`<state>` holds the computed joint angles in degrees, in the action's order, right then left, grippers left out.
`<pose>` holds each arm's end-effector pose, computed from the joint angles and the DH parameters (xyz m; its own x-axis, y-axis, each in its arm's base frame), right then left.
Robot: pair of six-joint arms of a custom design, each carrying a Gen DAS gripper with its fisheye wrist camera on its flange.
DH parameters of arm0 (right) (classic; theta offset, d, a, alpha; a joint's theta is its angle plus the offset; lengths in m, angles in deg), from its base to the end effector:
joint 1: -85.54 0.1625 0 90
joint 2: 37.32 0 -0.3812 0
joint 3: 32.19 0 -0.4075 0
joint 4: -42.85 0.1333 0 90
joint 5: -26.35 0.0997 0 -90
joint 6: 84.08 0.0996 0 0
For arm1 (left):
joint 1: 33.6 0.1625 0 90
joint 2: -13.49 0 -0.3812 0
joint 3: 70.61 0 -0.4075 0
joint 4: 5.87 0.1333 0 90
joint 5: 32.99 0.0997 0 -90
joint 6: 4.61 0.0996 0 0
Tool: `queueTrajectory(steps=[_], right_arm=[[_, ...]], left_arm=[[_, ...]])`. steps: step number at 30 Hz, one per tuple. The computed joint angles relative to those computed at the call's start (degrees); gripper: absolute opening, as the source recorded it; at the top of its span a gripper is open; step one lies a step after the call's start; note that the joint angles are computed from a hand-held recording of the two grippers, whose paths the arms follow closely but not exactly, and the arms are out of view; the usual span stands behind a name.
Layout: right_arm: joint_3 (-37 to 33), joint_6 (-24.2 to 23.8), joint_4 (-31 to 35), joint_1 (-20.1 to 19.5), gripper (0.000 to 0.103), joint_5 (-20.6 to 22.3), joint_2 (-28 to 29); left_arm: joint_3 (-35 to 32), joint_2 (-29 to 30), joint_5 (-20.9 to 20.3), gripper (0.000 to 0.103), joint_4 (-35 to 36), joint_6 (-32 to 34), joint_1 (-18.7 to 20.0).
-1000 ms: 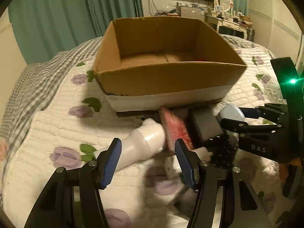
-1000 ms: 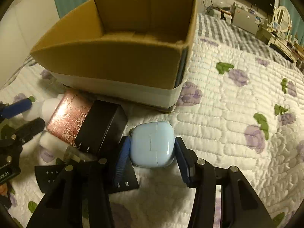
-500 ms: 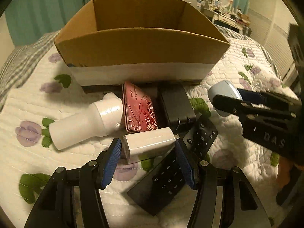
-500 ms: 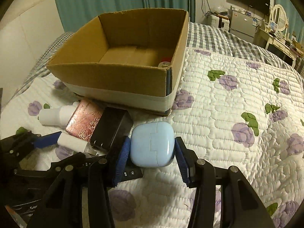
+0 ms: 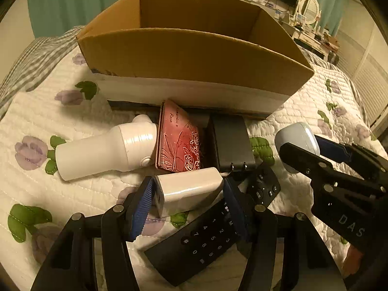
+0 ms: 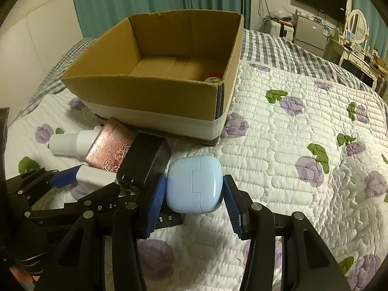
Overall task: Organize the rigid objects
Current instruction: 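Carry both items over the box and open the left tool to drop the charger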
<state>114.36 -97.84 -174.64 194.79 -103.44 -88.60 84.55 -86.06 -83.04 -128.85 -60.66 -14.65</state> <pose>0.1732 -0.2850 0.0425 -0.7475 -0.1231 0.6527 -0.4702 0.7921 -0.3891 -0.1531 -0.2611 0.0933 -0.7327 0.2011 -0.6502 0.4749 0.8354 -0.2768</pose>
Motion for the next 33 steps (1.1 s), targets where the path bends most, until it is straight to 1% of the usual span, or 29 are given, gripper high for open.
queueTrajectory(steps=[3, 5, 10, 13, 17, 20, 24, 27, 30, 31, 33], right_arm=[[0.14, 0.11, -0.35, 0.67, 0.048, -0.58, -0.03], [0.42, 0.46, -0.34, 1.13, 0.048, -0.85, -0.43], [1.0, 1.41, 0.32, 3.16, 0.048, -2.05, -2.17], [1.32, 2.16, 1.42, 5.37, 0.048, -3.06, -4.24], [0.99, 2.52, 3.86, 9.24, 0.048, -5.02, -7.4], [0.17, 2.2, 5.92, 11.67, 0.048, -6.48, -9.83], [-1.26, 1.49, 8.12, 13.18, 0.048, -6.99, -12.88], [-3.09, -0.26, 8.8, 13.72, 0.048, -7.04, -13.79], [-5.12, -2.51, 8.71, 13.62, 0.048, -6.6, -14.07], [-5.61, -3.07, 8.58, 13.51, 0.048, -6.44, -14.08], [-7.04, -4.72, 7.94, 12.88, 0.048, -5.88, -13.65]], left_arm=[[0.29, -1.19, -0.43, 0.058, 0.61, 0.58, -0.8], [0.78, -3.87, -0.82, 0.058, 2.32, 0.58, -2.12], [1.05, -9.67, -0.29, 0.058, 7.29, -0.9, -5.7], [0.69, -12.86, 0.24, 0.058, 10.71, -2.31, -7.84], [-0.91, -16.07, 1.75, 0.058, 14.92, -3.52, -10.45], [-2.85, -15.63, 4.0, 0.058, 15.47, -2.86, -11.3], [-5.66, -13.26, 7.25, 0.058, 12.72, 0.74, -10.42], [-7.57, -11.21, 9.19, 0.058, 9.03, 4.96, -8.5], [-9.54, -7.51, 11.18, 0.058, 3.25, 10.51, -5.43], [-10.45, -5.39, 11.86, 0.058, -0.11, 13.57, -3.7], [-11.6, -2.42, 12.73, 0.058, -4.34, 17.11, -1.38]])
